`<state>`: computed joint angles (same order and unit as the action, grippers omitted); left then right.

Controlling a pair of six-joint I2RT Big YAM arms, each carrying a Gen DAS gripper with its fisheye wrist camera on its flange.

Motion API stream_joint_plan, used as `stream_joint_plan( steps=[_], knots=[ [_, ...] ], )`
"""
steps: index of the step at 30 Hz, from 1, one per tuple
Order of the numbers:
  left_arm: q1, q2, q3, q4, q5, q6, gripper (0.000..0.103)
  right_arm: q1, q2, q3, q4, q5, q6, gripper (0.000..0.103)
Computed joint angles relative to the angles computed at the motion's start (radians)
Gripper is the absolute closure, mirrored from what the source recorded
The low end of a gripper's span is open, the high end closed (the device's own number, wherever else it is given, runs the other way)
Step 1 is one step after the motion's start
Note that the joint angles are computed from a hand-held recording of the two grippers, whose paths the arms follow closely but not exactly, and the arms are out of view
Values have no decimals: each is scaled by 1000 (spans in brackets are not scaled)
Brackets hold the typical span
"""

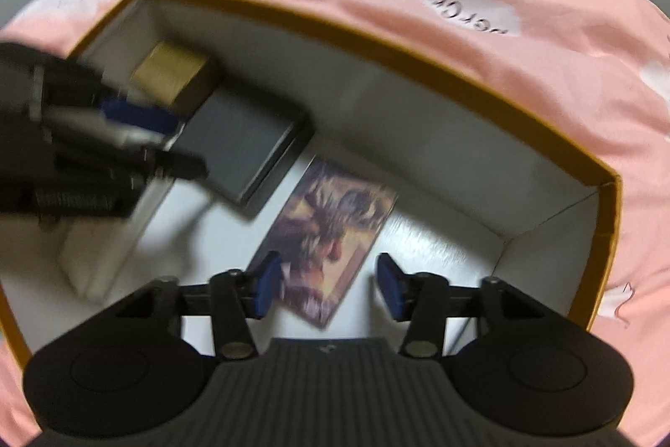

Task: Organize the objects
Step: 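Lower the PHOTO CARD box into the orange box and open the right tool, then withdraw both tools from the orange box toward the pink items beside it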

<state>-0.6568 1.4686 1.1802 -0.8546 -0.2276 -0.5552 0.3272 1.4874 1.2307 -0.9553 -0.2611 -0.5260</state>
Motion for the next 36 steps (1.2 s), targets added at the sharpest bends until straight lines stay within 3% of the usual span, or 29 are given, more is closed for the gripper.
stream_joint_plan(
  steps=[5,11,15,21,29,36],
  knots=[
    [-10,-29,-7,-14,-9,-16,55,28,-27,-35,-8,51,-140,41],
    [-14,-72,-34,-2,-1,-29,55,72,-33,-62,22,144,-224,46],
    [-24,-88,-47,7,-8,-31,55,82,-38,-79,63,177,-264,58],
    [-24,-116,-84,62,-6,-24,55,84,-38,-88,105,161,-281,70],
    [-31,-141,-95,76,-25,-11,54,81,-31,-92,122,162,-270,70],
    [-65,-198,-104,59,-112,27,48,68,-77,-113,120,147,-235,70]
  ],
)
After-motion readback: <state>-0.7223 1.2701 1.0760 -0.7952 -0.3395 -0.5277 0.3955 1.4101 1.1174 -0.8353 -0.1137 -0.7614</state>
